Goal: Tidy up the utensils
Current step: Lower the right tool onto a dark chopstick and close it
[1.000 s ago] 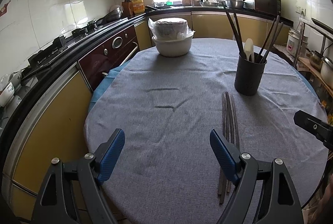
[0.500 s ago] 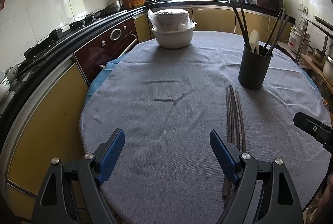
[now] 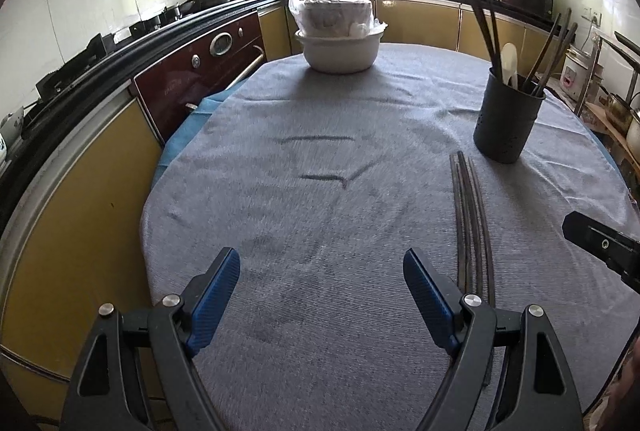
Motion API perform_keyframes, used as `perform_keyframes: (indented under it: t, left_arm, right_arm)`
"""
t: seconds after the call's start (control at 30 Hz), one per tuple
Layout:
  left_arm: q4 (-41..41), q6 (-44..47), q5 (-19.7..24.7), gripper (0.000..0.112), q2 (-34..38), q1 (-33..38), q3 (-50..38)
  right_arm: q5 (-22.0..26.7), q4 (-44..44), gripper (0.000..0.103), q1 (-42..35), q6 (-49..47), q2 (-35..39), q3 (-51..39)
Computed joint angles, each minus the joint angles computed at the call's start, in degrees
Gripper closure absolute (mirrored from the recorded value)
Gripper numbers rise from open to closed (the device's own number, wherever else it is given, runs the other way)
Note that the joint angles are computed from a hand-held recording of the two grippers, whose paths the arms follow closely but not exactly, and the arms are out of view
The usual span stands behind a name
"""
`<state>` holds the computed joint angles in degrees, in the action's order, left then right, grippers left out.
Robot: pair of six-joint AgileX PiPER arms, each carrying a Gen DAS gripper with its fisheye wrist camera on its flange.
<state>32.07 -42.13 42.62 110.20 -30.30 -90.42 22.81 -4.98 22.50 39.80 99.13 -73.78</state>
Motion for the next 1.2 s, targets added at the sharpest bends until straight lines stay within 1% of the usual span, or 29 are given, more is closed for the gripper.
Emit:
perform_keyframes:
  t: [0.1, 0.33, 0.4, 0.5, 0.53, 0.63, 0.67, 0.73, 0.77, 0.87, 0.93, 0.97, 1.03, 1.13, 1.2]
  left_arm:
    - [-0.7, 0.5, -0.3, 0.028, 0.7, 0.9, -0.2]
    - [-4.2, 2.8, -1.1, 0.028, 2.5, 3.9, -0.9]
    - [-4.8, 3.3, -1.0, 0.028, 3.1, 4.5, -1.2]
    - [-5.9, 4.5, -0.9, 0.028, 4.0, 5.3, -1.9]
    - [-6.3, 5.0, -0.9, 0.028, 4.3, 5.7, -2.2]
    - [-7.1, 5.6, -0.9, 0.028, 5.0, 6.3, -2.7]
    - [-7.6, 6.0, -0.8, 0.028, 5.4, 6.7, -3.1]
    - [-8.6, 6.7, -0.7, 0.028, 6.1, 7.1, -4.0]
    - [-9.2, 7.2, -0.6, 0.028, 6.5, 7.3, -4.5]
    - [-10.9, 8.8, -0.2, 0.028, 7.7, 7.6, -6.4]
    - [-11.7, 9.9, 0.0, 0.028, 8.4, 7.6, -7.6]
    - [-11.9, 10.3, 0.1, 0.028, 8.8, 7.5, -8.4]
    - [-12.7, 11.7, 0.2, 0.028, 9.8, 7.2, -10.1]
    - [-13.6, 13.7, 1.6, 0.028, 11.6, 6.5, -13.5]
    - [-13.9, 14.0, 2.1, 0.028, 12.1, 6.2, -14.6]
  right_arm:
    - [0.9, 0.0, 0.052, 0.2, -0.8, 1.9, -2.4]
    - [4.3, 2.5, 0.054, -0.2, -4.5, 9.7, -11.8]
    - [6.1, 1.0, 0.057, -0.1, -3.6, 13.3, -16.1]
    - [10.2, -0.3, 0.065, 0.2, -2.9, 18.4, -22.7]
    - [11.5, -1.2, 0.066, 0.4, -2.2, 19.8, -24.5]
    - [15.7, -3.2, 0.073, 1.0, -1.1, 23.6, -29.5]
    - [16.8, -3.9, 0.073, 1.4, -0.9, 24.5, -30.7]
    - [18.4, -5.0, 0.074, 1.8, -1.0, 25.5, -32.1]
    - [19.5, -6.6, 0.075, 2.4, -0.5, 26.0, -32.8]
    - [20.6, -11.0, 0.076, 3.6, 1.1, 25.9, -32.6]
    - [22.5, -14.4, 0.076, 4.0, 2.5, 25.8, -32.5]
    - [23.1, -14.6, 0.076, 3.8, 2.5, 25.6, -32.2]
    - [22.6, -13.7, 0.075, 2.9, 2.7, 24.7, -30.6]
    - [19.4, -8.3, 0.075, 0.2, 0.7, 23.2, -29.0]
    - [20.0, -7.3, 0.075, -0.3, -0.3, 24.3, -31.3]
